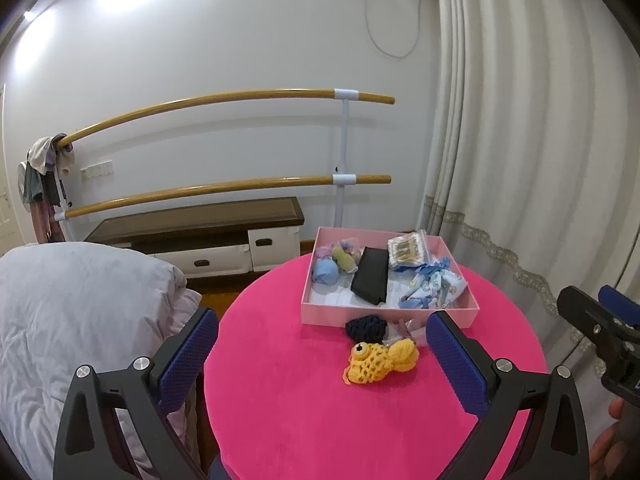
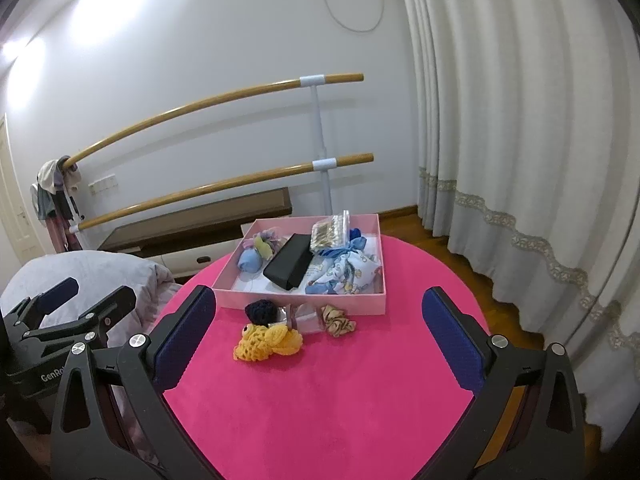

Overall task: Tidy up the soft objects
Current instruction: 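Withdraw both tools from the box back toward the remaining items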

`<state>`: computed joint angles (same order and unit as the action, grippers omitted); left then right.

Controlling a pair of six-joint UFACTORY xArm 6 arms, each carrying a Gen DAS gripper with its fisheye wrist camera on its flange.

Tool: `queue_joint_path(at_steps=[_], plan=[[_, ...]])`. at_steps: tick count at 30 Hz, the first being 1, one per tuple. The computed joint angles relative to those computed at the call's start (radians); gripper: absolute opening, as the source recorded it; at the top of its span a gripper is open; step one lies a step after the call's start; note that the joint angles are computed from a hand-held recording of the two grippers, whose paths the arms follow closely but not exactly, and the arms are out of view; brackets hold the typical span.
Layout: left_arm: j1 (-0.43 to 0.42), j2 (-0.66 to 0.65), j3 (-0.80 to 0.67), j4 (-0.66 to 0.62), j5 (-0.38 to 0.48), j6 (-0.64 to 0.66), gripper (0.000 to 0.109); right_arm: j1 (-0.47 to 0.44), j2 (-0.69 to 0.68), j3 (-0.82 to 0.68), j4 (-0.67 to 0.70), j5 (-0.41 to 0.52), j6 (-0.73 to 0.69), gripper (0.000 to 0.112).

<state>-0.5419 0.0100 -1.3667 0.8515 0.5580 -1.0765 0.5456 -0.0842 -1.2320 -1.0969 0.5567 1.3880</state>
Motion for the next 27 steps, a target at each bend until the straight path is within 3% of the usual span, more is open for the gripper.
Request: queue_joint_path(at_steps=[18, 27], plan=[[0.013, 0.016, -0.002, -0.013, -0.001, 0.000, 0.103, -0.001, -0.002, 0.000, 0.016, -0.001, -0.015, 0.103], [0.029, 0.068, -0.014, -0.080, -0.011, 0.049, 0.103, -0.031, 0.028, -0.004, 0.067, -0.002, -0.046, 0.103]])
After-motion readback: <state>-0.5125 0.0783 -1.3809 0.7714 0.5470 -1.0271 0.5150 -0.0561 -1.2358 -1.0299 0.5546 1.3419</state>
